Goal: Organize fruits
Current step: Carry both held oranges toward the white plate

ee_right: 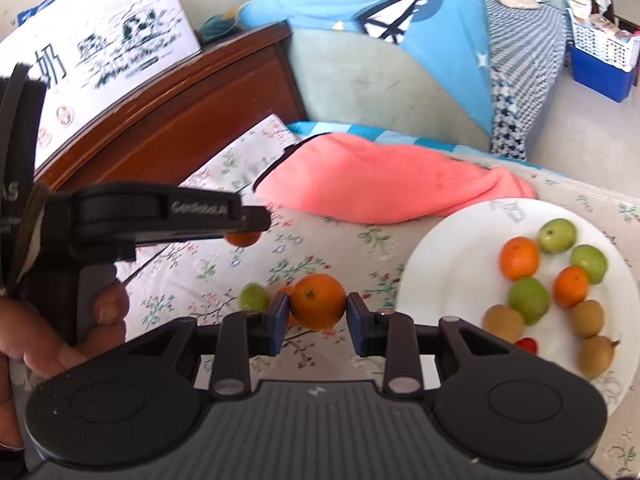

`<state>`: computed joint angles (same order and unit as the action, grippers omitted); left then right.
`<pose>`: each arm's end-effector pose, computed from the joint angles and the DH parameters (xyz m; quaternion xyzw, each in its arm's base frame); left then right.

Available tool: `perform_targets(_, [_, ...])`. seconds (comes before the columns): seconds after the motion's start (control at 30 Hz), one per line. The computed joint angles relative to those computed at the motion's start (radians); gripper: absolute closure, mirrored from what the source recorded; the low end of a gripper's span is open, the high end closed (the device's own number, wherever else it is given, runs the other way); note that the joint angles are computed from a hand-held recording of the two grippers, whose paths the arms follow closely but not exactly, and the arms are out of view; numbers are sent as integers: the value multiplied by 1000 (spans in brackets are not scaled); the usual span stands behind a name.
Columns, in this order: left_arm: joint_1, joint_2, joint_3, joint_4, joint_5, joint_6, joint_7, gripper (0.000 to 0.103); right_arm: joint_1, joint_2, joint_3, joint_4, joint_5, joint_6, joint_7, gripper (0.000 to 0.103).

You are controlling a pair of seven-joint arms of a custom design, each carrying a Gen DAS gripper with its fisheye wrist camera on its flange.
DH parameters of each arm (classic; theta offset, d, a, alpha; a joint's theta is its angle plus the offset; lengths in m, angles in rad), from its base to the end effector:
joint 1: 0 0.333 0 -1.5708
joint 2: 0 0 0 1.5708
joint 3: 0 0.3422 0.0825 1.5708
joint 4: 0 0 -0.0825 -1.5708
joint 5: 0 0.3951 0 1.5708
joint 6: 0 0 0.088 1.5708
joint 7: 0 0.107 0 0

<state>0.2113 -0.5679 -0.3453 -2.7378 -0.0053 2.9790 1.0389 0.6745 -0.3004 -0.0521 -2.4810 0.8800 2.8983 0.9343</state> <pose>0.3972 -0.0614 0.4876 -0.7623 0.5175 -0.2989 0.2484 0.4119 0.2375 0.4843 -0.7807 0.4796 -0.0498 0.3975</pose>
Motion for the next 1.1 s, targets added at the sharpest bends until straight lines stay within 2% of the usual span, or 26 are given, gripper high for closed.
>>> perform_targets(0.3, [-35, 8, -4, 7, -8, 29, 20, 76, -9, -29, -51, -6, 20, 66, 23, 72])
perform_targets(0.6, [-114, 22, 6, 8, -35, 36, 71, 76, 8, -44, -112, -3, -6, 114, 67, 72])
perform_targets(0.9, [-223, 68, 34, 16, -65, 69, 167, 76, -50, -36, -119, -15, -121, 114, 258, 72])
perform_targets(1.0, [-225, 86, 21, 23, -71, 85, 186, 76, -95, -37, -97, -25, -185, 91, 354, 72])
perform_targets(1.1, [-212, 102, 2, 34, -72, 94, 189, 76, -100, -43, -112, -32, -199, 57, 405, 72])
